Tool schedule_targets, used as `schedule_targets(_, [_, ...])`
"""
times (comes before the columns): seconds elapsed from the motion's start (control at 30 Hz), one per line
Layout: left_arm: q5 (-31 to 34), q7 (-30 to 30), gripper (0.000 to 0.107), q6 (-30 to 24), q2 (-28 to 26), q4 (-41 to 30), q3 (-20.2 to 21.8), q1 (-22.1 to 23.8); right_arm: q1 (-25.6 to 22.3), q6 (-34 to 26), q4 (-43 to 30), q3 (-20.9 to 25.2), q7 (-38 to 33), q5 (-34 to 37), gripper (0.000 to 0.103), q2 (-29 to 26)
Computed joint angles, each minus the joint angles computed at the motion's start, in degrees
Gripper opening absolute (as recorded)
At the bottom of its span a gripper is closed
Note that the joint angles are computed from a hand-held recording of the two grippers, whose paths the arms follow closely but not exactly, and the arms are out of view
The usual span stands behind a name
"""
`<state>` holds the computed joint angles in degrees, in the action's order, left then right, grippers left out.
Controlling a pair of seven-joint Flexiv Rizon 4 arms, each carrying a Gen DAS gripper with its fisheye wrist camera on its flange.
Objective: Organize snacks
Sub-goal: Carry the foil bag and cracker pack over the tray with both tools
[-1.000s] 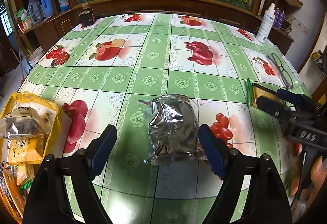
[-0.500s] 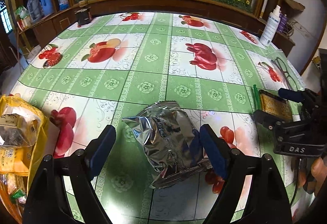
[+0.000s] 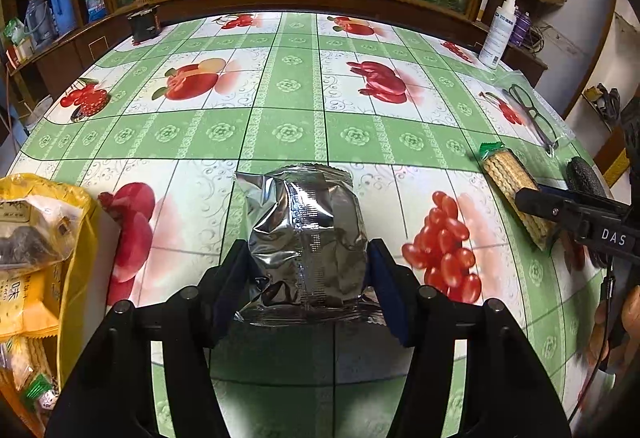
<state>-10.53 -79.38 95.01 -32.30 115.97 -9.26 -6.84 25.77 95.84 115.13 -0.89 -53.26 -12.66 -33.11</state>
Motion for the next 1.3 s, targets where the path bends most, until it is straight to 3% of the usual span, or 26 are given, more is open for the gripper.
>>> schedule_targets(0.1, [0.84, 0.23, 0.058, 2.25, 1.20, 2.34, -0.47, 0.84, 0.04, 2.84, 1.55, 1.07, 0.42, 1.30, 0.049, 0.51])
schedule_targets(0.3, [2.72, -0.65, 0.058, 6.94, 5.16, 7.17, 3.24, -1.86, 6.20, 8.03, 5.49, -2.35, 1.44, 5.67, 0.049, 2.20])
schedule_targets(0.47, [1.57, -1.14, 0.059, 10.51, 8.61, 10.82, 11.83, -9.23, 13.72, 12.29, 8.14, -5.97, 0.54, 11.40, 0.048, 4.04])
schedule_targets(0.6, [0.18, -0.46, 0.059, 12.97, 11.17, 13.95, 14.02, -10.57, 17.51, 14.77, 8.74, -6.01, -0.79, 15.72, 0.048, 4.88])
schedule_targets(0.77, [-0.49, -0.14, 0.059, 16.10, 13.85, 17.85, 12.84, -7.89, 21.53, 16.25, 8.43, -5.47, -2.47, 19.76, 0.048, 5.45])
schedule_targets(0.9, [-0.62, -0.50, 0.059, 18.51, 15.52, 20.67, 11.90, -5.43, 21.69, 18.02, 7.68, -2.69, -2.91, 21.34, 0.048, 5.14])
schedule_targets(1.07, [0.64, -1.74, 0.059, 20.55, 17.09, 23.44, 10.70, -1.45, 23.63, 17.28, 5.86, -1.74, -4.25, 21.71, 0.048, 4.76])
schedule_targets(1.2, [2.29, -3.17, 0.059, 21.08, 17.92, 24.75, 10.12, 1.76, 21.75, 17.08, 3.83, 1.57, -3.86, 19.47, 0.048, 3.46])
schedule_targets(1.3, [3.74, -4.47, 0.059, 21.63, 18.17, 25.57, 9.86, 3.94, 23.73, 16.48, 2.53, 0.70, -3.97, 19.24, 0.048, 2.78])
